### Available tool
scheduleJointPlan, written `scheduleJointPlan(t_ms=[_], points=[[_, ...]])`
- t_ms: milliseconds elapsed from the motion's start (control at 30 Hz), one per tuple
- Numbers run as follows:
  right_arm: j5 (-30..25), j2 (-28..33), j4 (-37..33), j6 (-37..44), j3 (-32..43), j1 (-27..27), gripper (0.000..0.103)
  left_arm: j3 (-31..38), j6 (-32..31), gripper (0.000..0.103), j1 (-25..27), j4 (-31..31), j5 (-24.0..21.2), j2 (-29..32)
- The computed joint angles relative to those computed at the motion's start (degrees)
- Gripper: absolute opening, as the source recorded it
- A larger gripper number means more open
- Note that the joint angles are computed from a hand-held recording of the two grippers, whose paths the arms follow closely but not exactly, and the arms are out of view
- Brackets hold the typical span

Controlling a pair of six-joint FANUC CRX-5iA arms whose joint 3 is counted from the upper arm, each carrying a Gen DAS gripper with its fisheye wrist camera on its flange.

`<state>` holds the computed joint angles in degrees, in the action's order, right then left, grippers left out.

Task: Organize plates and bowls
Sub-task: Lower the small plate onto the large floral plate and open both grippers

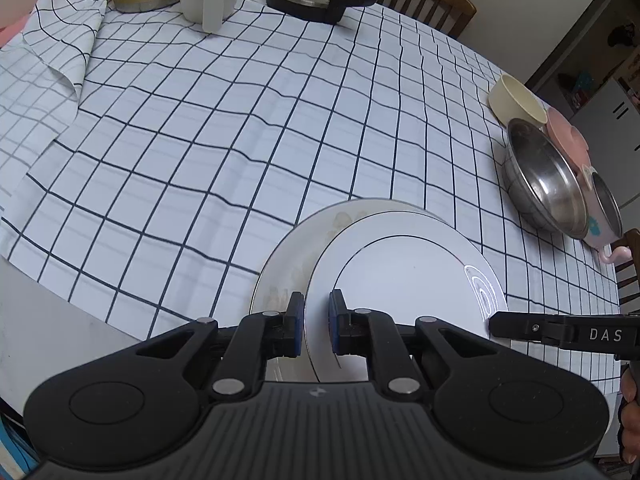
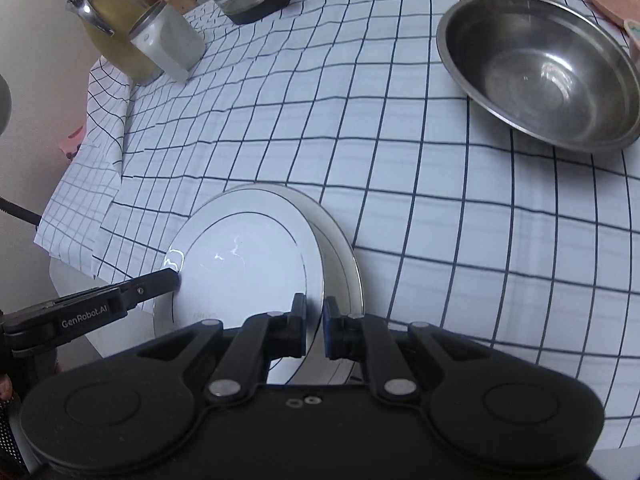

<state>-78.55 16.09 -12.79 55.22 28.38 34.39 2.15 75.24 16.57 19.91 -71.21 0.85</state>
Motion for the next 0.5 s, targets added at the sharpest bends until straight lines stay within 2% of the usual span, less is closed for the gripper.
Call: scheduleJointPlan(t_ms=[500], points=[[1.22,-0.64,1.2,-1.16,-2.98,1.44,0.009,-1.06,-1.64,0.012,0.04,-0.76,0.37,0.6]])
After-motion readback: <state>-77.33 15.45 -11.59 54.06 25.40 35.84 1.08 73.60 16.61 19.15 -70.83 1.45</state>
